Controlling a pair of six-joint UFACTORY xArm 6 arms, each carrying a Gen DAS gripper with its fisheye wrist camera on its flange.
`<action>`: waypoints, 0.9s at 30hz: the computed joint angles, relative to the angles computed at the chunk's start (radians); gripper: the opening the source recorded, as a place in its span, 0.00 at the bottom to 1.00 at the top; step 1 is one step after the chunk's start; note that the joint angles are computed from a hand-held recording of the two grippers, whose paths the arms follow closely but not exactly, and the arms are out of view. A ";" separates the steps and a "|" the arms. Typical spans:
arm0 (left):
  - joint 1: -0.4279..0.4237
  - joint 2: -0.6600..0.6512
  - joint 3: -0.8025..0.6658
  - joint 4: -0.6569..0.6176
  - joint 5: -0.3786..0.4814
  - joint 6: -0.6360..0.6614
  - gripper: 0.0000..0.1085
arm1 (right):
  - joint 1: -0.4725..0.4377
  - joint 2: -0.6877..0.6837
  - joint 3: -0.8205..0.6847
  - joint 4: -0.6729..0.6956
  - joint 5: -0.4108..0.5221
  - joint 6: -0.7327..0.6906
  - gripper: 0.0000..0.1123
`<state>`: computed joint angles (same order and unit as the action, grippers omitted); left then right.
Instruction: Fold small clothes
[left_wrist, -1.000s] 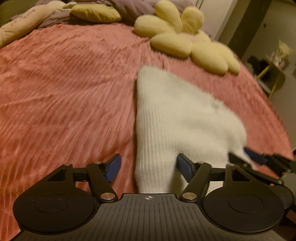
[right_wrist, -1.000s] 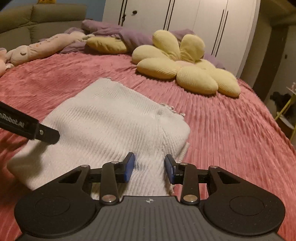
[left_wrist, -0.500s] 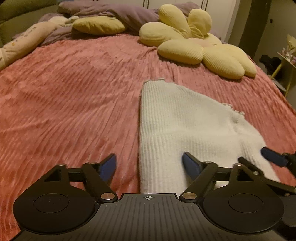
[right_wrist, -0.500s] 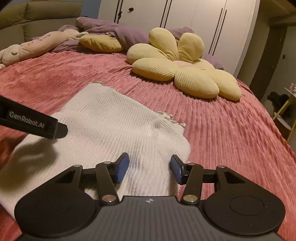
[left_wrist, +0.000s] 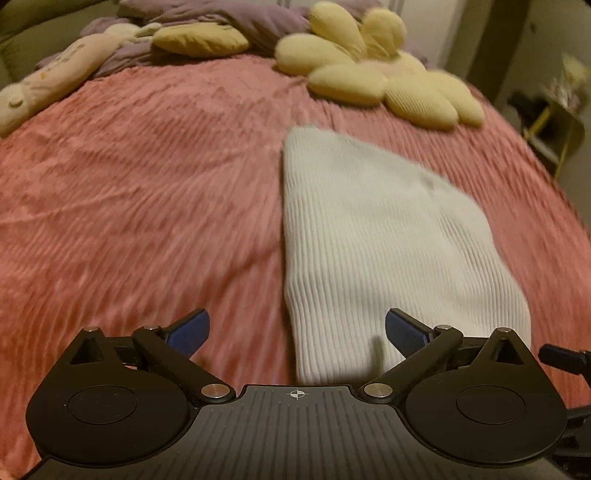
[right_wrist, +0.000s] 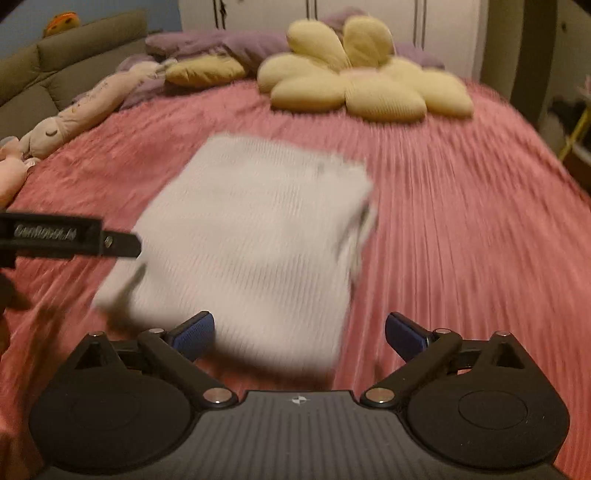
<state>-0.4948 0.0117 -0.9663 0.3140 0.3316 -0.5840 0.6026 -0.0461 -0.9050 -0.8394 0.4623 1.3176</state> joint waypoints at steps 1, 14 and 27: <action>-0.008 -0.015 0.010 0.030 0.014 -0.015 0.95 | 0.016 -0.018 0.019 0.041 0.015 -0.014 0.88; -0.051 -0.120 0.069 0.031 0.098 0.033 0.95 | 0.162 -0.059 -0.057 0.143 0.332 -0.041 0.88; -0.053 -0.137 0.048 0.013 0.134 0.035 0.95 | 0.160 -0.040 -0.129 0.197 0.372 -0.094 0.88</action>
